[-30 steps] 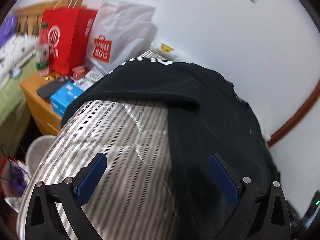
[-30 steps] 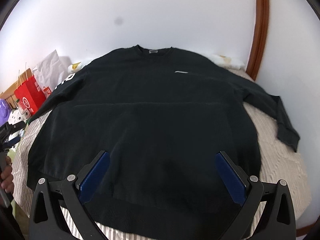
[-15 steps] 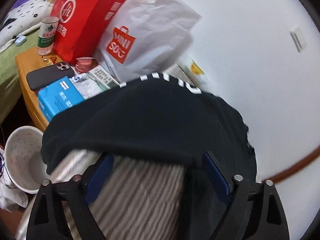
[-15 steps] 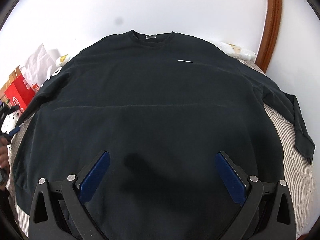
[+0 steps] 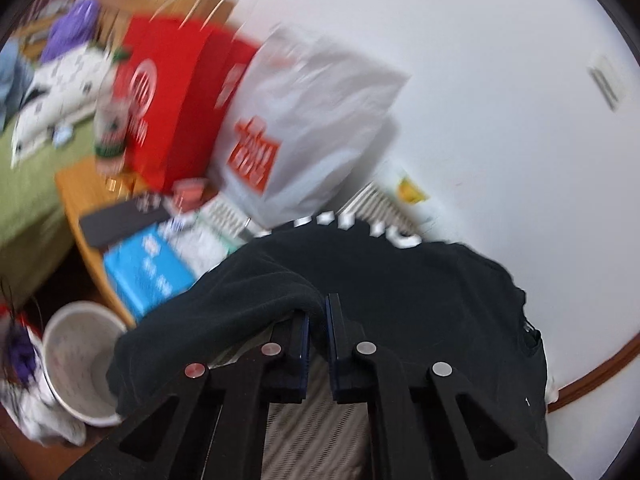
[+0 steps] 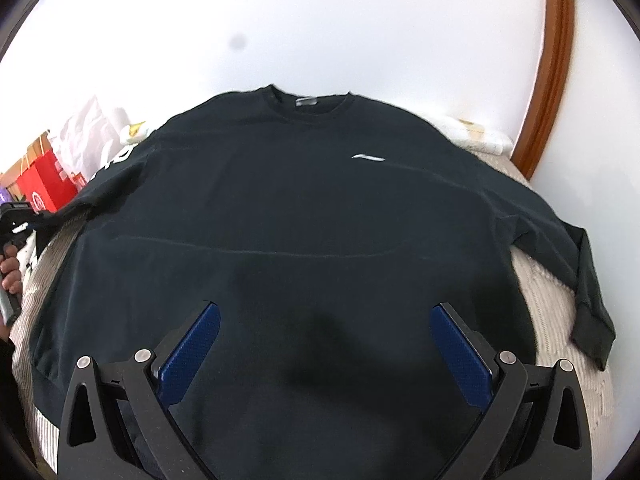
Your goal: Fold small clothes
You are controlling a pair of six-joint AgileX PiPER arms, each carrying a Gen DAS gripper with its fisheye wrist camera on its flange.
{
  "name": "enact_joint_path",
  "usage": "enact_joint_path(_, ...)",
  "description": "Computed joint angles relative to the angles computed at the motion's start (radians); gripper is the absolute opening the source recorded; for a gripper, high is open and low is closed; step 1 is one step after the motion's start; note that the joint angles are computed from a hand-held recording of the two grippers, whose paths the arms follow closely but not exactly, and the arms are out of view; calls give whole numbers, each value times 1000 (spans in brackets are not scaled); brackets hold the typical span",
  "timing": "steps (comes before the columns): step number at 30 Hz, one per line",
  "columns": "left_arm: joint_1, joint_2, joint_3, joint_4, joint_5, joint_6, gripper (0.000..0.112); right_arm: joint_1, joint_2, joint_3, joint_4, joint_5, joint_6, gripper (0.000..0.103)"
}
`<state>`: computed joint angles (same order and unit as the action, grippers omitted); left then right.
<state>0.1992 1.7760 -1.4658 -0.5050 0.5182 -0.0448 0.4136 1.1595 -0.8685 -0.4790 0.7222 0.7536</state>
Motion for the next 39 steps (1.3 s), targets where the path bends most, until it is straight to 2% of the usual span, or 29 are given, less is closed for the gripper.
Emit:
enact_joint_path(5,-69,-42,-91,-65,31,126,6,-112,-59,19,100,-32,-125,103)
enact_joint_path(8,-163,-35,-190,23,54,94,6,-184,-91,22,168,-46,-217,103)
enact_joint_path(15,-433,134,-517,156,216,62,6,-326,-116,16,282,-53,-393,103)
enact_joint_path(18,-525,213,-563,196,255,69,7,-366,-115,25,301,-52,-436,103)
enact_joint_path(21,-562,279,-584,186,304,79,9,-377,-99,32,285,-46,-435,103)
enact_joint_path(24,-575,339,-636,191,426,52,10,-376,-70,28,282,-54,-437,103)
enact_joint_path(25,-576,331,-618,201,432,48,10,-363,-55,18,275,-57,-429,103)
enact_joint_path(28,-545,228,-450,165,360,100,16,-290,-2,-26,223,-65,-372,103)
enact_joint_path(29,-517,172,-366,129,325,139,30,-260,19,-45,202,-67,-349,103)
enact_joint_path(30,-487,122,-292,93,292,176,51,-226,48,-72,185,-72,-330,103)
enact_joint_path(32,-429,33,-162,30,225,250,70,-157,130,-149,194,-89,-330,103)
enact_joint_path(36,-270,-102,29,-39,203,348,70,-58,286,-308,244,-114,-366,103)
enact_joint_path(39,-166,-133,92,-41,218,373,70,50,410,-445,187,-116,-340,103)
